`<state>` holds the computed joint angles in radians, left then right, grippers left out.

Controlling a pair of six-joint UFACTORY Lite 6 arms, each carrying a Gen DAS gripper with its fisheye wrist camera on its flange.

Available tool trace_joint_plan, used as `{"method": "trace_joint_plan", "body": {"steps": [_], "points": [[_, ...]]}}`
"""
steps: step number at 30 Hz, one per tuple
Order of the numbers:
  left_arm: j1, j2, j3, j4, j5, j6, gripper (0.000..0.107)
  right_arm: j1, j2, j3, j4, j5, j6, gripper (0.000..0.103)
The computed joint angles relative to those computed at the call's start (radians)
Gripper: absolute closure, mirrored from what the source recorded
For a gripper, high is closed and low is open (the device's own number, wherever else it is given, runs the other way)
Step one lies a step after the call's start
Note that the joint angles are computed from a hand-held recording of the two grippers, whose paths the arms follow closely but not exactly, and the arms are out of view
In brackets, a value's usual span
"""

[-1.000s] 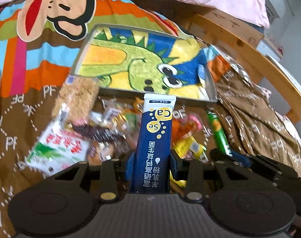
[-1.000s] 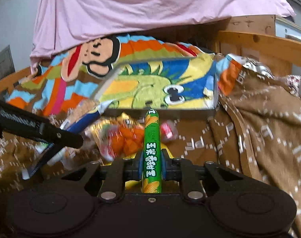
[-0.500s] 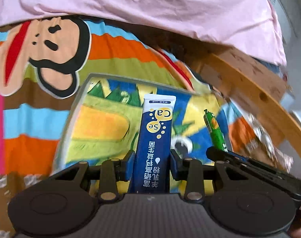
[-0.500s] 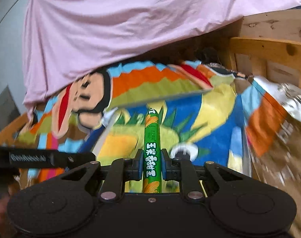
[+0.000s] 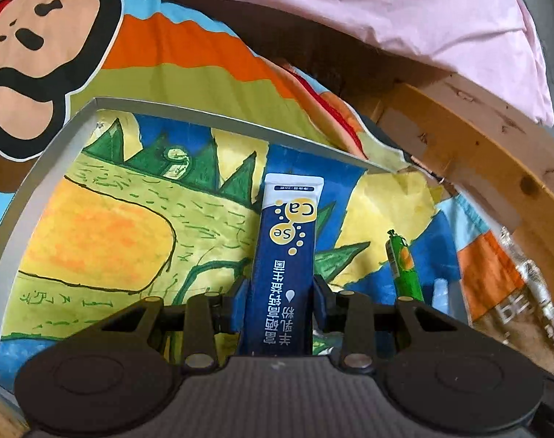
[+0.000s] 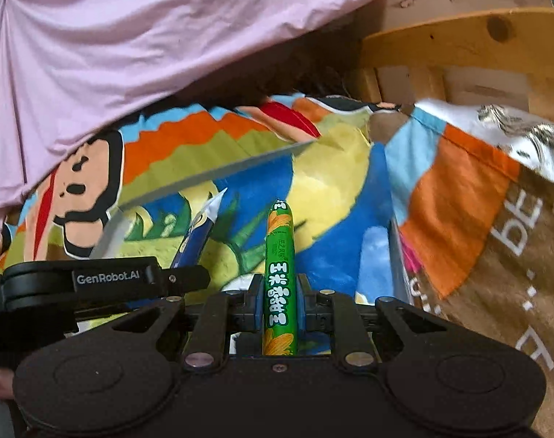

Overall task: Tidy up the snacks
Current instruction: 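Carry both sticks into the dinosaur tray and open both tools to release them, then withdraw both open tools from the tray back toward the remaining snacks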

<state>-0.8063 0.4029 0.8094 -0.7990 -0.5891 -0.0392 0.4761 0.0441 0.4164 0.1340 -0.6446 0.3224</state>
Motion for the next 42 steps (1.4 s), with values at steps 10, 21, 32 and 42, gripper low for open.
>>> {"method": "trace_joint_plan", "body": {"steps": [10,21,32,42], "points": [[-0.066,0.037,0.010,-0.119,-0.073,0.067,0.067,0.081,0.041,-0.022,0.142,-0.067,-0.114,0.084],[-0.064,0.016,-0.004,-0.123,-0.056,0.041,0.046,0.104,0.008,-0.026,0.215,-0.050,-0.194,0.073],[-0.144,-0.194,-0.154,-0.300,-0.158,0.131,0.022,0.206,-0.290,-0.158,0.490,-0.029,-0.457,0.039],[-0.414,-0.549,-0.368,-0.697,-0.355,0.377,0.005,0.607,-0.806,-0.322,1.156,-0.150,-1.019,0.001]]}}
